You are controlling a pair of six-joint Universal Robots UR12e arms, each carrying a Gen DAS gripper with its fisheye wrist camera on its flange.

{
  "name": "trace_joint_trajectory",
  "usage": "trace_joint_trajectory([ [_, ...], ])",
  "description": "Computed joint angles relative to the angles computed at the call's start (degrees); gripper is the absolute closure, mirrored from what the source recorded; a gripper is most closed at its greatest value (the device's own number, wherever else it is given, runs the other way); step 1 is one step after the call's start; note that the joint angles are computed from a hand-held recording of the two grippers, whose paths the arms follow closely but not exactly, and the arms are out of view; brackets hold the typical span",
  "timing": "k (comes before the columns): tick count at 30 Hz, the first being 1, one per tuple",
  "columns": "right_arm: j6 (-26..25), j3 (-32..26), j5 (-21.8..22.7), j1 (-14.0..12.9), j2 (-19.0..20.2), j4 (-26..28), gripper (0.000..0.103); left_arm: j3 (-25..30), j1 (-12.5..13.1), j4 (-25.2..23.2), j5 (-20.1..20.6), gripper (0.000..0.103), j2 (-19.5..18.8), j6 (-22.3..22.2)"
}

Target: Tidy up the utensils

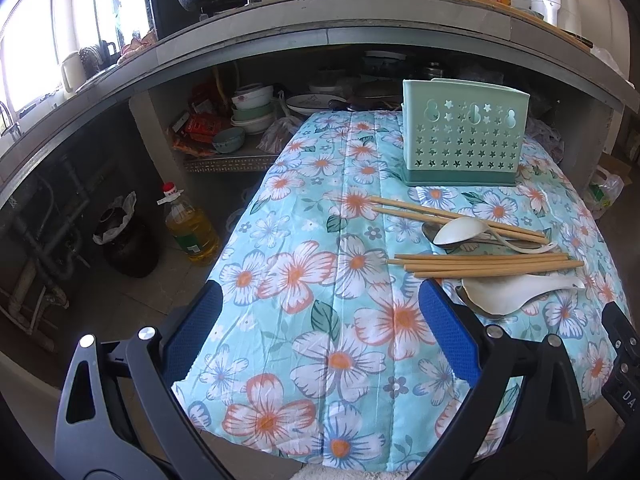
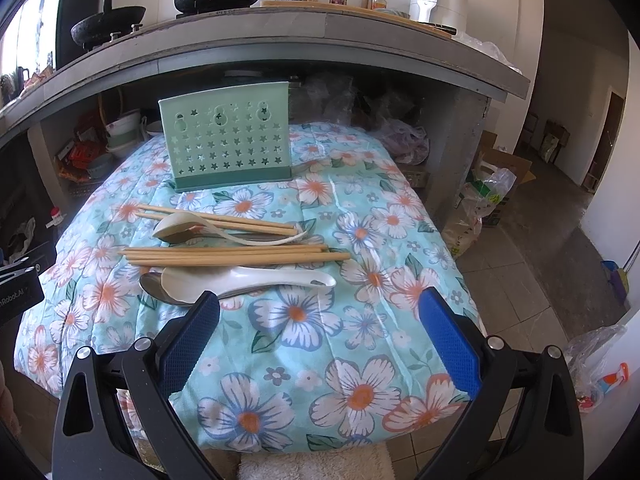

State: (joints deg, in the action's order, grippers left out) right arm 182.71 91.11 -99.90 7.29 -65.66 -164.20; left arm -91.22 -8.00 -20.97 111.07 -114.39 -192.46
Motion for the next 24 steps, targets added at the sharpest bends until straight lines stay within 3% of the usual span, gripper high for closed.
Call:
trace_joint_trajectory([
  [8,-1.2,-0.2,-0.4,-1.1,0.5,-1.9,0.006,0.8,1.1,1.5,-5.5,0.008,-0.5,-0.9],
  [13,-4.8,-0.1,3.1,-2.1,0.5,-4.0,0.006,-1.1,4.4,8.3,-23.1,0.008,-0.1,-2.6],
  [18,-9.9,-0.1,4.9,-2.2,0.8,-4.6,0.006,-0.7,5.1,9.2,-29.8,0.008,-1.4,-3.2],
  [24,-10.7,0.2,11.3,-2.7,1.0,-4.0,0.006,1.4,4.2,7.8,-27.1,0.009,-3.5,0.7],
])
